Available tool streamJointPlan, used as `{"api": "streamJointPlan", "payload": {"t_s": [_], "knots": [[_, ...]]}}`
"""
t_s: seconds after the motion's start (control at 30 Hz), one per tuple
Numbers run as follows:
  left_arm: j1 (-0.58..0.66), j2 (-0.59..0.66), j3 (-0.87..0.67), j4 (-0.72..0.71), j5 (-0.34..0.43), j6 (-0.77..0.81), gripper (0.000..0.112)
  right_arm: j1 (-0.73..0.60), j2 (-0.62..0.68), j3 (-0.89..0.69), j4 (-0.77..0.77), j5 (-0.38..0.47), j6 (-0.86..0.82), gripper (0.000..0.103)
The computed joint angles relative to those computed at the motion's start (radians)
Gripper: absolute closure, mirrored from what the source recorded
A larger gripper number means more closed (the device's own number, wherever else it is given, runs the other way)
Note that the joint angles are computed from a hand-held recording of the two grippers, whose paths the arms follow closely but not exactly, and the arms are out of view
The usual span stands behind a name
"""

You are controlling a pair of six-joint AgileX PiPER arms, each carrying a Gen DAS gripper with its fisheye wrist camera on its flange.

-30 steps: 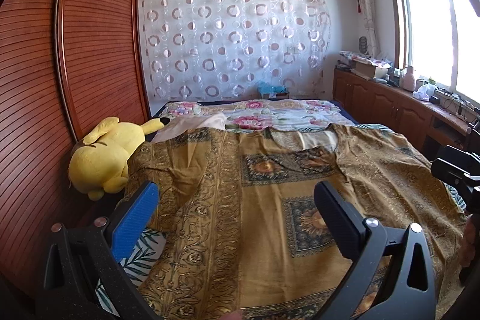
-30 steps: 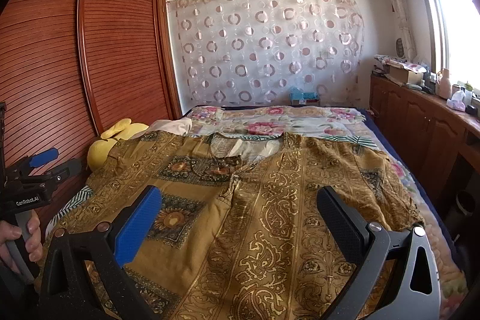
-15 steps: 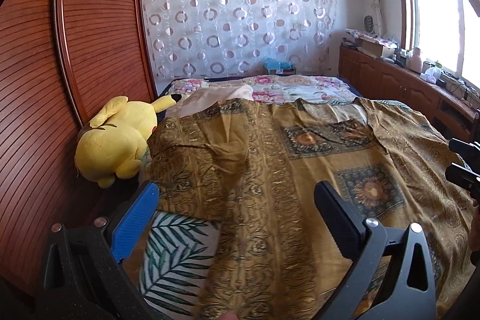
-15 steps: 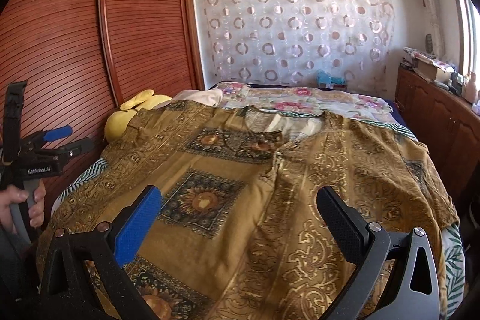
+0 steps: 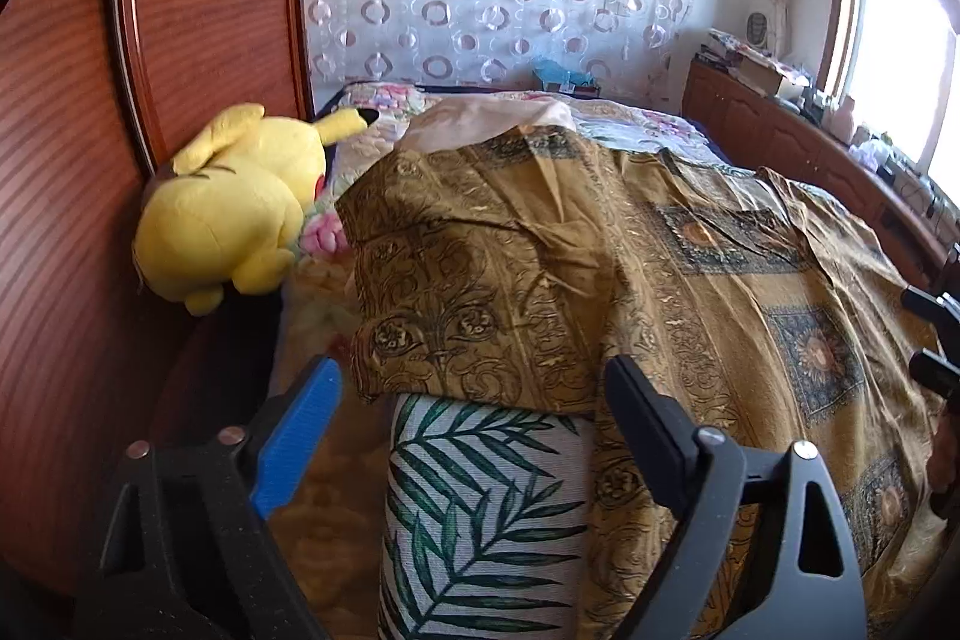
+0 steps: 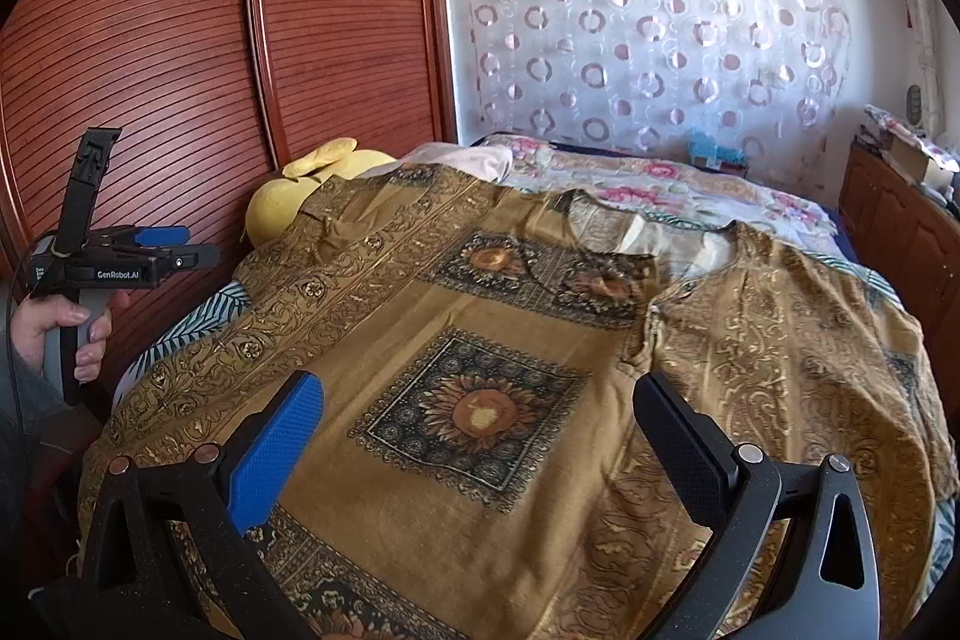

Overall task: Fold small clothes
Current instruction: 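Lower the left gripper and grasp the shirt's side edge, then fold the grasped side panel over toward the shirt center, then open left gripper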

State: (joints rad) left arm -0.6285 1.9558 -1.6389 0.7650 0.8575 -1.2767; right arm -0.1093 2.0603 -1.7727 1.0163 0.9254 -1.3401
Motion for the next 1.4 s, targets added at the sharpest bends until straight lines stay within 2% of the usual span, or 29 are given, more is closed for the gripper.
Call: {"api": "streamJointPlan", "payload": {"t_s": [0.1,0.17,0.3,0.47,0.53,0.6,0.67,0.7,0.73,0.8,0.87,1.0,1.13,1.4], "knots": [[0.040,-0.002,0.028,-0.043,-0.046,0.013,0.035,0.017,0.042,-0.081,-0.049,0.038,0.071,0.000],[0.068,0.007,0.032,-0.085,-0.063,0.046,0.037,0.022,0.055,-0.115,-0.067,0.069,0.097,0.000],[0.119,0.042,0.016,-0.197,-0.093,0.127,0.037,0.033,0.055,-0.126,-0.081,0.074,0.110,0.000],[0.171,0.058,0.025,-0.292,-0.168,0.168,0.038,0.038,0.054,-0.131,-0.090,0.102,0.106,0.000],[0.190,0.060,0.026,-0.332,-0.191,0.191,0.041,0.048,0.051,-0.130,-0.097,0.096,0.103,0.000],[0.207,0.061,0.024,-0.367,-0.206,0.219,0.061,0.049,0.050,-0.133,-0.099,0.105,0.103,0.000],[0.224,0.049,0.044,-0.418,-0.261,0.261,0.078,0.049,0.049,-0.125,-0.095,0.108,0.095,0.000],[0.222,0.049,0.039,-0.419,-0.256,0.265,0.085,0.046,0.042,-0.113,-0.092,0.108,0.088,0.000],[0.210,0.056,0.017,-0.384,-0.225,0.249,0.088,0.050,0.038,-0.105,-0.093,0.103,0.090,0.000],[0.185,0.062,-0.011,-0.317,-0.177,0.208,0.103,0.046,0.039,-0.101,-0.093,0.103,0.093,0.000],[0.169,0.051,-0.010,-0.258,-0.177,0.162,0.103,0.039,0.044,-0.104,-0.088,0.107,0.100,0.000],[0.111,0.066,-0.113,-0.123,-0.100,0.115,0.104,0.024,0.041,-0.103,-0.082,0.110,0.115,0.000],[0.092,0.112,-0.261,-0.154,-0.076,0.205,0.104,0.004,0.028,-0.097,-0.059,0.101,0.110,0.000],[0.045,0.382,-0.797,-0.329,0.092,0.486,0.104,-0.056,-0.017,-0.024,-0.009,0.071,0.069,0.000]]}}
